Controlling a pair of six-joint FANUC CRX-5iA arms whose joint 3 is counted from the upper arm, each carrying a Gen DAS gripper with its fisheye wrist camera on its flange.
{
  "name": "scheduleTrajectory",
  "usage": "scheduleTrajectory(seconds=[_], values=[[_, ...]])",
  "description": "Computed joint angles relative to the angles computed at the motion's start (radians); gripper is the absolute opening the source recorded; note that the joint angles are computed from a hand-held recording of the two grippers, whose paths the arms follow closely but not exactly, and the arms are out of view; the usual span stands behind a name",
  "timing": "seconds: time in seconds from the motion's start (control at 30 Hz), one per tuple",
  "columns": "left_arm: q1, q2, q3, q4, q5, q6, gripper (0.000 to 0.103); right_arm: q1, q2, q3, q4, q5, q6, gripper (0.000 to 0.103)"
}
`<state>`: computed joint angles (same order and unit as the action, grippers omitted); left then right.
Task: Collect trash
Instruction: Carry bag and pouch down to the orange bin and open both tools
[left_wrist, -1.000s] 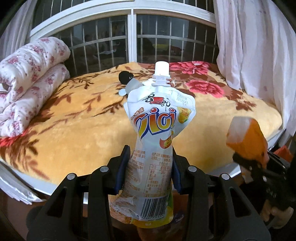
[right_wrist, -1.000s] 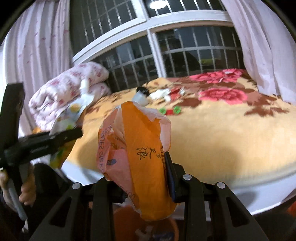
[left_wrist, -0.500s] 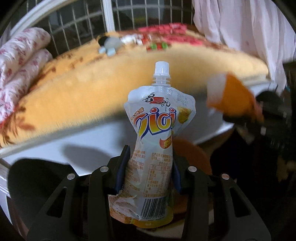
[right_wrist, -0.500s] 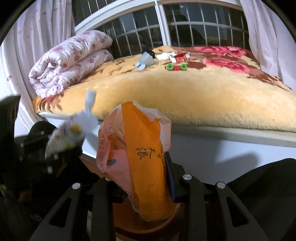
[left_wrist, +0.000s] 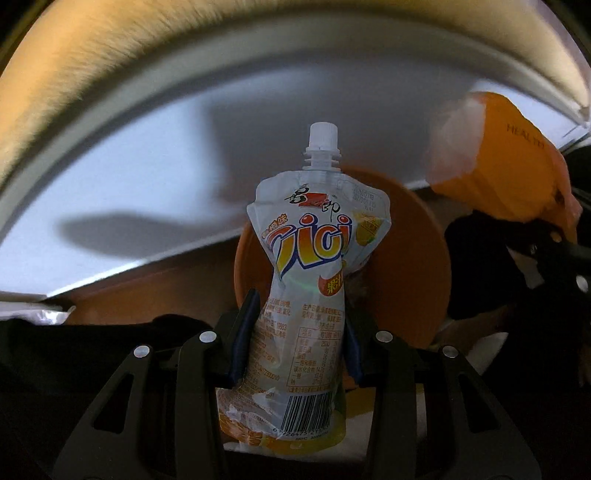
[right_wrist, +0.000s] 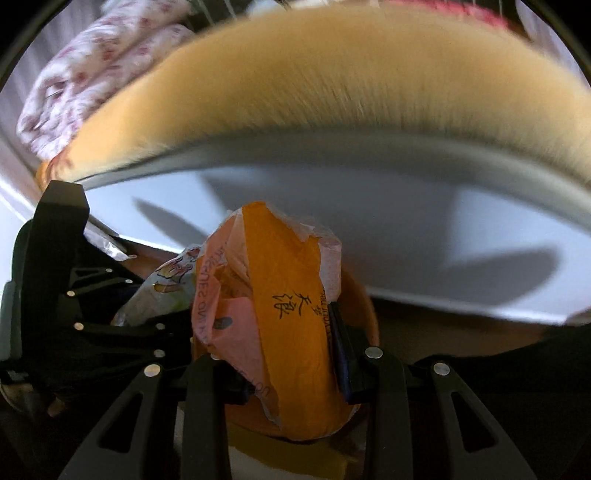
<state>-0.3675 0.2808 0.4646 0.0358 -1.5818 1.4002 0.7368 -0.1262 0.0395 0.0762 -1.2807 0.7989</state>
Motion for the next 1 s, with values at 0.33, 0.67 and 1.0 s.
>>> scheduleTrajectory(seconds=[0.33, 0.67, 1.0], values=[[-0.012, 0.054, 0.026, -0.05, -0.047, 0.005, 0.041, -0.046, 0.071, 0.044, -0.11, -0.092, 0.051, 0.045], [-0.052, 0.041, 0.032, -0.111, -0.044, -0.006, 0.073, -0.017, 0.041, 0.025, -0.073, -0.091, -0.004, 0.06], [0.0, -0.037, 0.012, 0.023, 0.019, -0.087, 0.073, 0.004, -0.035, 0.105, 0.069, -0.097, 0.104, 0.06]])
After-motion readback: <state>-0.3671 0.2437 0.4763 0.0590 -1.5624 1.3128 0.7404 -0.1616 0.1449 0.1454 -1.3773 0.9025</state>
